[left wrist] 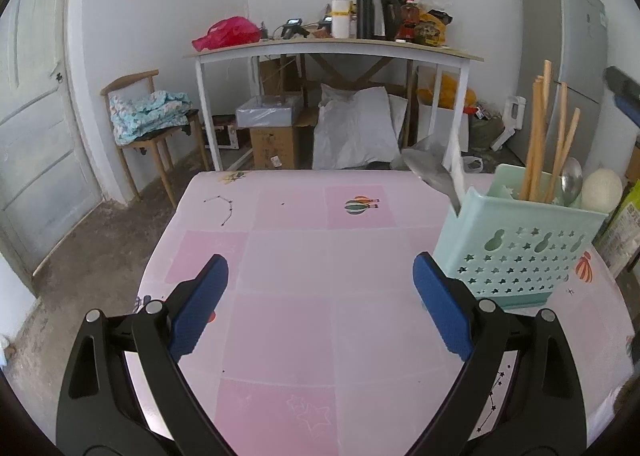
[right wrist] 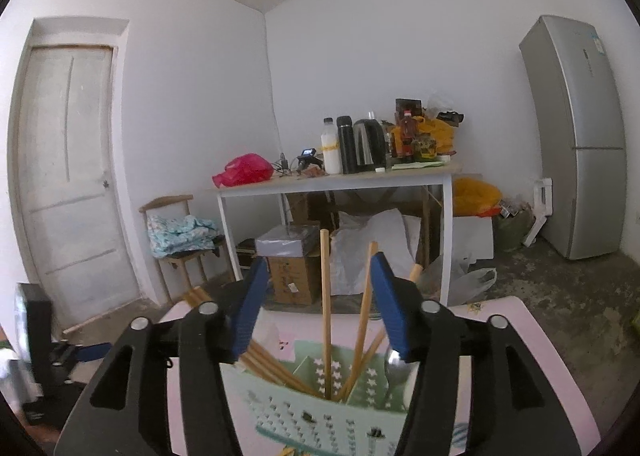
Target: Organize utensils
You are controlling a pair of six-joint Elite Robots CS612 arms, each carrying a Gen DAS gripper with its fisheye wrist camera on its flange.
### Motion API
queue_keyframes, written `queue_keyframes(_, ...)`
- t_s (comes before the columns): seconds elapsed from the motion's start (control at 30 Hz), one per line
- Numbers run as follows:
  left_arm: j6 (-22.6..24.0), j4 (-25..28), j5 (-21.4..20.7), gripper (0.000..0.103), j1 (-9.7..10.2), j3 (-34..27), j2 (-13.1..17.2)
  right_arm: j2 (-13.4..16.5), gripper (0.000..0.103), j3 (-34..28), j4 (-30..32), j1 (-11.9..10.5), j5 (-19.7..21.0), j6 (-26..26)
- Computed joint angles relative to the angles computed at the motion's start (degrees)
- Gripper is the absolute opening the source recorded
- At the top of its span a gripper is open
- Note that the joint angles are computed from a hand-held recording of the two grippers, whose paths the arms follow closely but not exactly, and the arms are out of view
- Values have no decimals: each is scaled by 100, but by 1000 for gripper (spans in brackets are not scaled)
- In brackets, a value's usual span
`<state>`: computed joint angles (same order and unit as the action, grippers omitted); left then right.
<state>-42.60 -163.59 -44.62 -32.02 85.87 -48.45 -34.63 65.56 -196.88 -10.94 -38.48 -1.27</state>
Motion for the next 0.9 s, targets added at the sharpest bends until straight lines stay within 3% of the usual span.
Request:
queue_keyframes(0.1,702,-900,-366,90,5,123,29,-132,63,219,163,-159,329,70)
queue_keyframes(0.17,1381,-1793,-812,90,29,205,102,-204,66,368,441,-275,546,-6)
queue_keyframes(0.3,2238,-2612,-2027,90,183,160,259,-324,68,580,1852,-413,711,-979)
queue_keyframes(0.4,2682,-2469,-2653,90,298,-88,421,-294,68,471,3315,-427,696,-1788)
queue_keyframes(0.6,2945,-1943,-3437,89,514,-722,798,99,68,-171,4790,-346,835,-2329)
queue_keyframes(0.7,2941,-1780,-3771,89,581,-989,958,243,68,-415,5091,-288,834,-2484)
queue_keyframes(0.83,3051,-1627,-3803,89,571,-1228,1074,320,70,-604,5504,-227,824,-2763)
queue_keyframes(0.9,3087,-1612,-3779,90,531,-1297,1108,283,70,-549,5359,-196,684,-2792)
